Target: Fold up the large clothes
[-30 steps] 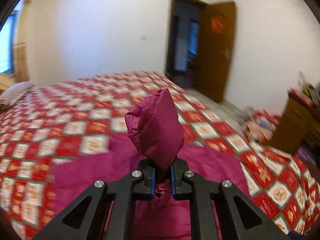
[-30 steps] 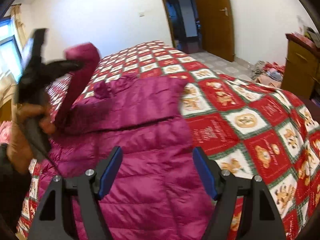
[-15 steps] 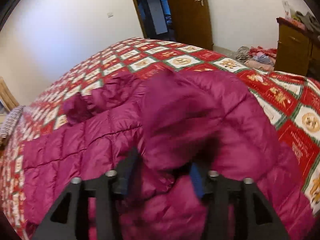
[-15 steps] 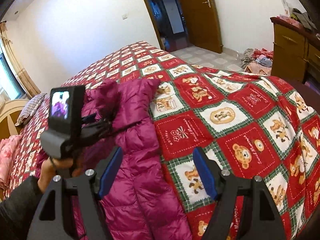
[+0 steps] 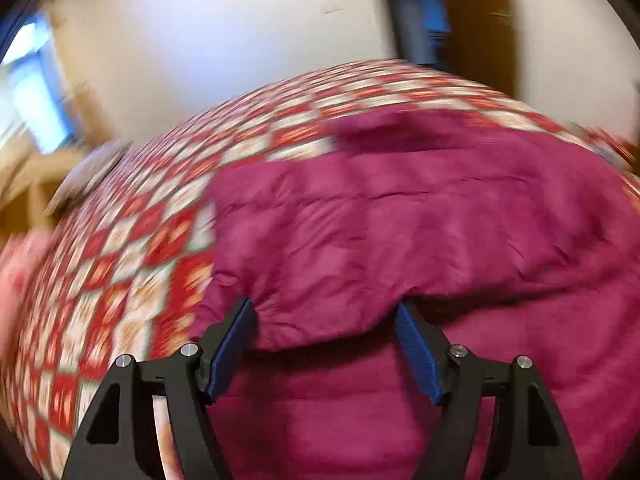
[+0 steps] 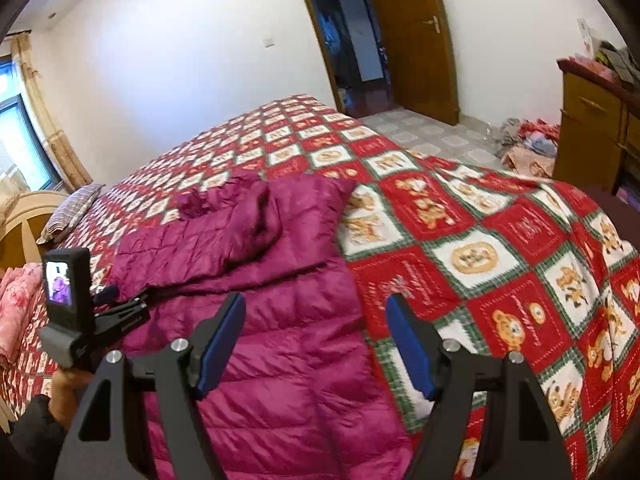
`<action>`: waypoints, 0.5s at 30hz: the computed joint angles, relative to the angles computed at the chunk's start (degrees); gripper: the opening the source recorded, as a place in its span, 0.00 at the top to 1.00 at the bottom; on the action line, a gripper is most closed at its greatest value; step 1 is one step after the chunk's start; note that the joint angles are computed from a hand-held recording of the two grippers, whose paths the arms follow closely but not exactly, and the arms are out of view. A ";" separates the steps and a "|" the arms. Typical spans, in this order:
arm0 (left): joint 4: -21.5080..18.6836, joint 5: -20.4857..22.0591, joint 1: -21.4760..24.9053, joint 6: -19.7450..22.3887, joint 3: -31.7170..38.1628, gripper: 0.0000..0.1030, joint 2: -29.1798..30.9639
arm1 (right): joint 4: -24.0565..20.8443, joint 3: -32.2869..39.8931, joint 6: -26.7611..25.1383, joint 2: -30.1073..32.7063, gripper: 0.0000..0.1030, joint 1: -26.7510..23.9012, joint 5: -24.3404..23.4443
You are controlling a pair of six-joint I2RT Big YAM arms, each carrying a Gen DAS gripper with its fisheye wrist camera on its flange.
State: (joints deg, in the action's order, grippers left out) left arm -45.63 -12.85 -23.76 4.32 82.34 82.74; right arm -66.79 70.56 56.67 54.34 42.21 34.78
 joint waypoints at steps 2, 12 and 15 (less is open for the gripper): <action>-0.93 -2.49 3.49 -4.57 0.23 0.30 0.56 | -0.46 1.84 -1.30 1.71 0.27 1.66 1.59; -0.34 10.46 10.34 3.50 -7.01 0.30 -7.37 | 3.54 6.09 -7.95 8.93 0.34 -1.13 -2.65; -0.54 18.90 12.13 3.69 -6.01 0.30 -10.19 | 7.10 8.46 -12.28 11.19 0.34 -1.99 -3.19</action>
